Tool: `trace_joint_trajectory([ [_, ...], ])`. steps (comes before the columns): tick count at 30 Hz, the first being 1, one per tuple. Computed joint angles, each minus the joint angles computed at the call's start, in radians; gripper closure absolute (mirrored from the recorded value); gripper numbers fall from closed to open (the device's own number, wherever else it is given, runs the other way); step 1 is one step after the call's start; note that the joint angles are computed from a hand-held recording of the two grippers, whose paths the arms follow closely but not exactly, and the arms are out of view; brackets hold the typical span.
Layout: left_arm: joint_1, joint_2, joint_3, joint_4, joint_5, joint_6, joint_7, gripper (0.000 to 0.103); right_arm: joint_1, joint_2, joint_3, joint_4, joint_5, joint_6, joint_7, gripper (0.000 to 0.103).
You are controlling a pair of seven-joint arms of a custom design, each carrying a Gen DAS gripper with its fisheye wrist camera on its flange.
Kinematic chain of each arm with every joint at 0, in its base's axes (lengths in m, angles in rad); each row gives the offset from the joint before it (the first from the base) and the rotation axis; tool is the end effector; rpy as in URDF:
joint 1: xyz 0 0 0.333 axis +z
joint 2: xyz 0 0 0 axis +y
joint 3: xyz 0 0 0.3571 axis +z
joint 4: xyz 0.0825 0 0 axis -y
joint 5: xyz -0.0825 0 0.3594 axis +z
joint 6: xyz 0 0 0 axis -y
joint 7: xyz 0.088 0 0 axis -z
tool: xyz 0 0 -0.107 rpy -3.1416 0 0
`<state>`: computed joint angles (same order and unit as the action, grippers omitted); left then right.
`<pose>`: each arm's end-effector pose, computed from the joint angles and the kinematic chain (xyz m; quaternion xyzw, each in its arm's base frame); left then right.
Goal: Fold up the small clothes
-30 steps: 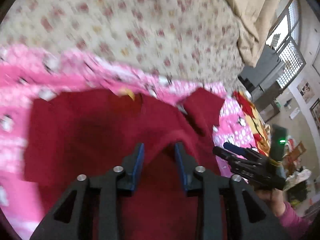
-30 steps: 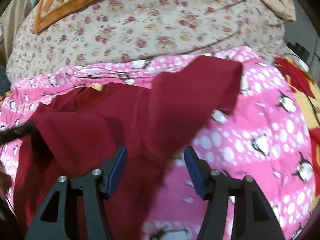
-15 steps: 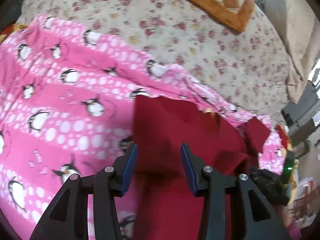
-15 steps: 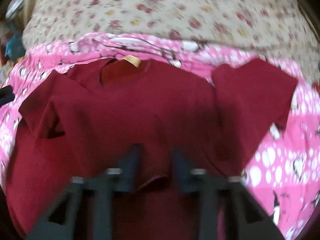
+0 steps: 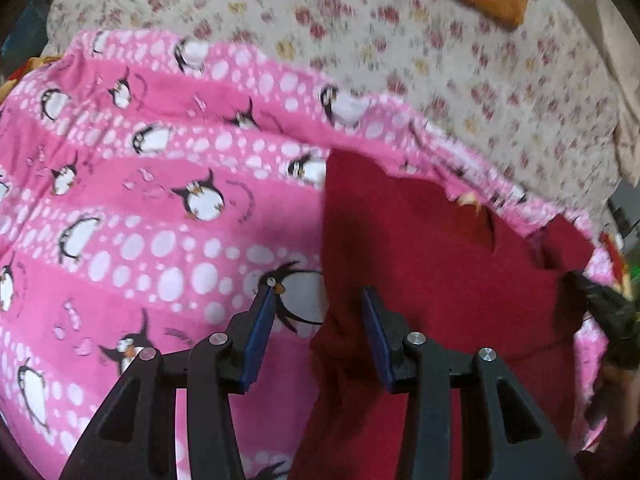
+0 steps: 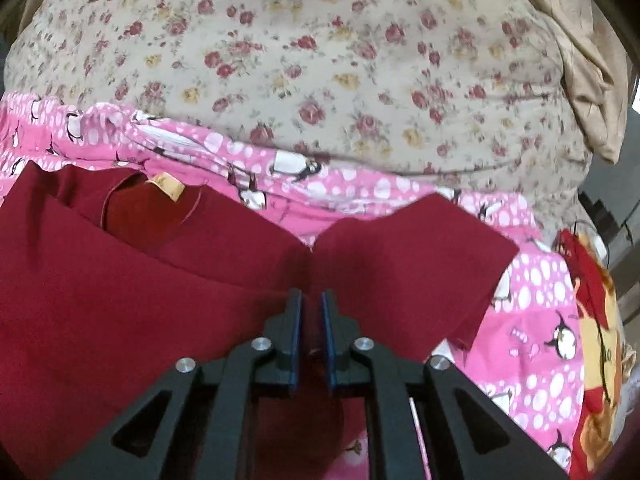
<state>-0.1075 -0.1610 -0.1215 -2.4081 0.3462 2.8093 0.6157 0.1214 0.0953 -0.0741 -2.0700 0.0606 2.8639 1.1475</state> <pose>0.4691 -0.1285 0.4913 -0.8040 0.5179 -0.2454 0.1586 0.5956 0.0264 0.5224 -0.7885 0.5107 -0.2748 0.2045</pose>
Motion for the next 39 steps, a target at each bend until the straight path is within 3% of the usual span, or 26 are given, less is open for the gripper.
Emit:
trace_joint_trajectory([
  [2, 0.006, 0.021, -0.006, 0.008, 0.015, 0.0, -0.017, 0.081, -0.022, -0.041, 0.027, -0.033, 0.15, 0.019, -0.077, 0.068],
  [5, 0.019, 0.05, -0.013, 0.017, 0.047, 0.011, -0.06, 0.079, -0.037, -0.097, 0.053, -0.069, 0.427, -0.001, -0.305, 0.063],
  [7, 0.027, 0.063, -0.019, 0.023, 0.081, 0.01, -0.09, 0.079, -0.037, -0.089, 0.051, -0.066, 0.421, -0.091, -0.332, 0.064],
  [8, 0.034, 0.065, -0.023, 0.025, 0.112, 0.013, -0.118, 0.079, -0.037, -0.063, 0.048, -0.057, 0.334, -0.151, -0.28, 0.064],
  [10, 0.024, 0.063, -0.017, 0.032, 0.082, -0.007, -0.092, 0.079, -0.035, -0.043, 0.045, -0.064, 0.301, -0.164, -0.276, 0.064],
  [15, 0.027, 0.018, -0.027, 0.036, 0.118, -0.027, -0.108, 0.079, -0.081, -0.092, 0.021, -0.021, 0.572, -0.243, -0.429, 0.061],
  [18, 0.019, 0.002, -0.037, 0.055, 0.155, -0.04, -0.12, 0.079, -0.115, -0.083, -0.006, 0.03, 0.563, -0.215, -0.381, 0.057],
  [20, -0.004, 0.005, -0.029, 0.067, 0.115, -0.029, -0.082, 0.079, -0.144, -0.045, -0.028, 0.088, 0.517, -0.206, -0.282, 0.057],
  [23, -0.029, 0.027, -0.027, 0.093, 0.066, -0.025, -0.031, 0.079, -0.194, 0.027, -0.045, 0.195, 0.576, -0.287, -0.214, 0.056],
  [31, -0.043, 0.111, -0.046, 0.155, 0.034, -0.058, 0.019, 0.079, -0.266, 0.167, -0.004, 0.339, 0.731, -0.385, -0.152, 0.056],
  [36, -0.034, 0.121, -0.047, 0.143, 0.042, -0.046, -0.001, 0.079, -0.253, 0.263, 0.008, 0.424, 0.73, -0.354, -0.089, 0.056],
  [37, -0.032, 0.116, -0.047, 0.138, 0.048, -0.044, -0.008, 0.079, -0.252, 0.285, 0.007, 0.447, 0.719, -0.35, -0.063, 0.057],
  [38, -0.031, 0.111, -0.047, 0.135, 0.052, -0.045, -0.013, 0.079, -0.257, 0.311, 0.011, 0.474, 0.722, -0.351, -0.039, 0.068],
  [39, -0.031, 0.106, -0.047, 0.132, 0.053, -0.047, -0.013, 0.079, -0.269, 0.329, 0.02, 0.495, 0.735, -0.357, -0.032, 0.095],
])
